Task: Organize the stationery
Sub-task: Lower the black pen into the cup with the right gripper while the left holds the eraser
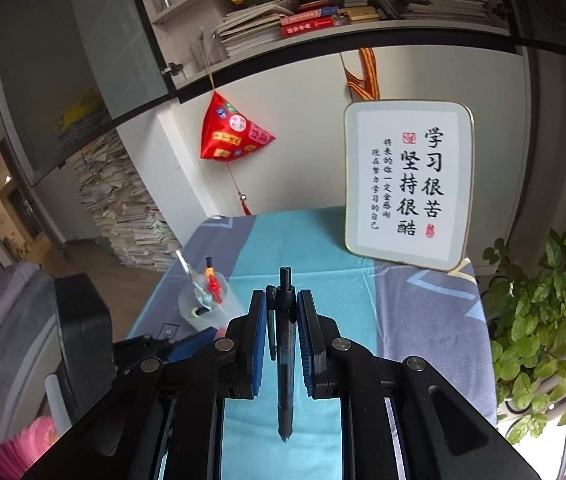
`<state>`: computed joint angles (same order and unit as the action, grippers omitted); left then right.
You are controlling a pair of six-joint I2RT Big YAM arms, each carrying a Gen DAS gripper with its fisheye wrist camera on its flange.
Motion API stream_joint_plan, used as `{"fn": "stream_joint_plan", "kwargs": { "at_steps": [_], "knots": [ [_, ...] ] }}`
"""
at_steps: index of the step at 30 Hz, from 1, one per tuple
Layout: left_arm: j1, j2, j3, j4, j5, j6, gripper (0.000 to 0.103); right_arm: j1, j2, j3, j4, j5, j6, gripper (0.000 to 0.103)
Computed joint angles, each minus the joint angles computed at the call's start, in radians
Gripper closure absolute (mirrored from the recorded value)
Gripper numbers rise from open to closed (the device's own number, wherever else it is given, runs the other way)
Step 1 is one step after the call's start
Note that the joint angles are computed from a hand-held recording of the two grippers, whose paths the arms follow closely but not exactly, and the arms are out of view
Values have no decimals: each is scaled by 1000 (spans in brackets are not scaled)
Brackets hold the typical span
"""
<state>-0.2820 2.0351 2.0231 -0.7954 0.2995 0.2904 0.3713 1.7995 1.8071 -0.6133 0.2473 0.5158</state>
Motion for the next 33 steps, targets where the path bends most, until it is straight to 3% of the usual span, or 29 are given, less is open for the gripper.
{"fn": "stream_joint_plan", "kwargs": {
  "at_steps": [10,14,18,26,29,33],
  "knots": [
    [89,-37,-38,47,57,-42,85,47,161,279,-20,4,-45,87],
    [111,-34,-33,79,45,-64,85,53,259,443,-63,18,-70,87],
    [131,-8,-2,62,39,-80,85,53,354,601,-118,8,-75,87],
    [146,8,15,64,50,-94,85,51,520,862,-189,91,-103,87],
    [147,15,26,65,57,-93,85,51,563,914,-187,132,-124,87],
    [149,21,36,70,71,-98,85,48,570,884,-133,154,-133,87]
  ]
}}
